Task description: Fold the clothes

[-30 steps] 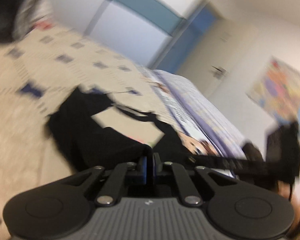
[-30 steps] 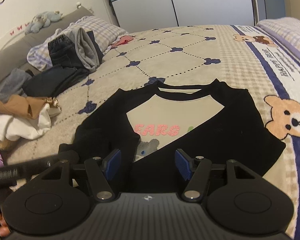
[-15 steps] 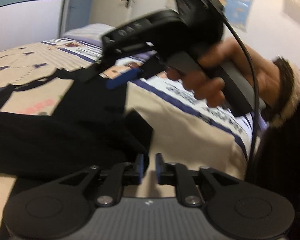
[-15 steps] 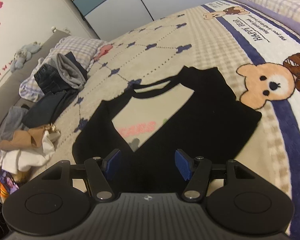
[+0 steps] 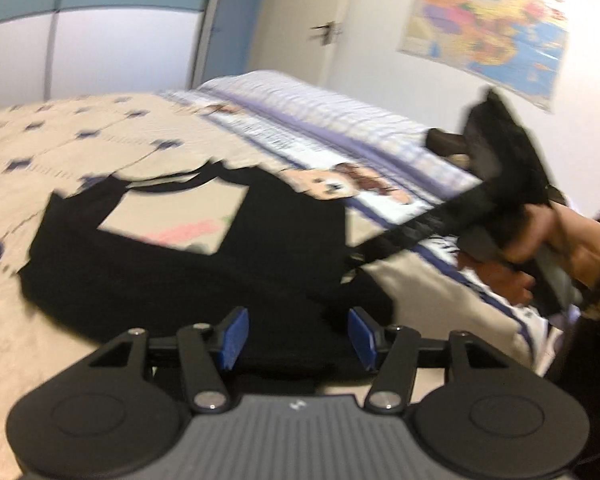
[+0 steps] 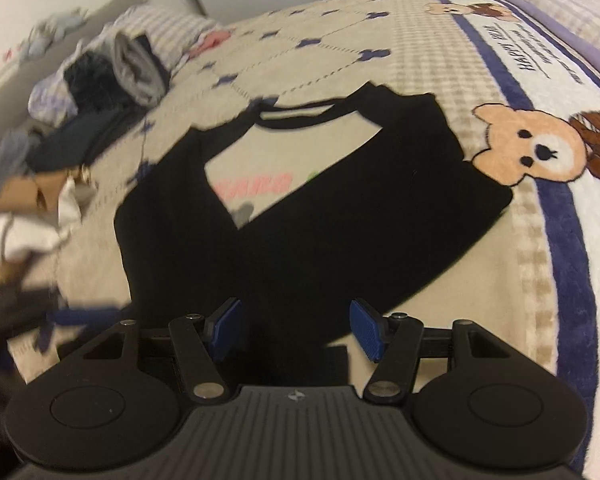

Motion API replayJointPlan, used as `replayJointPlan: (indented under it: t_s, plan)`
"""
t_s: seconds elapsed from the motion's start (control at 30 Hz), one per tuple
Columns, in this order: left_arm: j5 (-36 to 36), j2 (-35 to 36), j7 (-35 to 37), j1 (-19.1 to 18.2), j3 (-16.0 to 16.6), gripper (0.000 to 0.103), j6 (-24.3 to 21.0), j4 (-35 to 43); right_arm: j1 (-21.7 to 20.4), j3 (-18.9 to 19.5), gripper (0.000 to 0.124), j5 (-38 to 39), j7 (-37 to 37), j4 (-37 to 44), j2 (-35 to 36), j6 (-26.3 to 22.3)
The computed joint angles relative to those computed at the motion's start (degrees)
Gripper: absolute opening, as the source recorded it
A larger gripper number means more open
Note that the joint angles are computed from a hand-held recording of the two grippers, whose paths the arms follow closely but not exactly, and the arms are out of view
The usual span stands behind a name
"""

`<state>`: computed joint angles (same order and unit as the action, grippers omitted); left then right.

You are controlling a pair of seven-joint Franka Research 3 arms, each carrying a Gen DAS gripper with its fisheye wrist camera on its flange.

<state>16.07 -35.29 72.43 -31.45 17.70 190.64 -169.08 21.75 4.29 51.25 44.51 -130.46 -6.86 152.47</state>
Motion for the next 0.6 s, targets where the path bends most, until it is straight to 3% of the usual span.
replayJointPlan:
  t_s: [0.1, 0.2, 0.33, 0.6]
  plan:
    - [-1.7, 0.5, -2.0, 2.7, -3.2, 0.057, -2.4, 0.3, 0.9, 0.3, 0.062, 1.3, -3.8, -1.2, -1.0, 2.1]
    - [-2.8, 1.8, -2.2, 3.9, -4.8, 0.057, -4.0, 1.2, 3.1, -0.1, 0.062, 7.8, -13.5, -2.5, -2.5, 4.6]
    - [-4.4, 2.5, -1.7, 3.6, -4.7, 0.057, -4.4, 1.6, 4.3, -0.2, 0.062, 9.8, -22.4, -3.3, -3.4, 2.6]
    - [-6.6, 1.9, 0.0, 3.5, -4.8, 0.057, -6.3, 1.2, 3.0, 1.9, 0.06, -9.8, -16.6, -6.5, -4.2, 4.8]
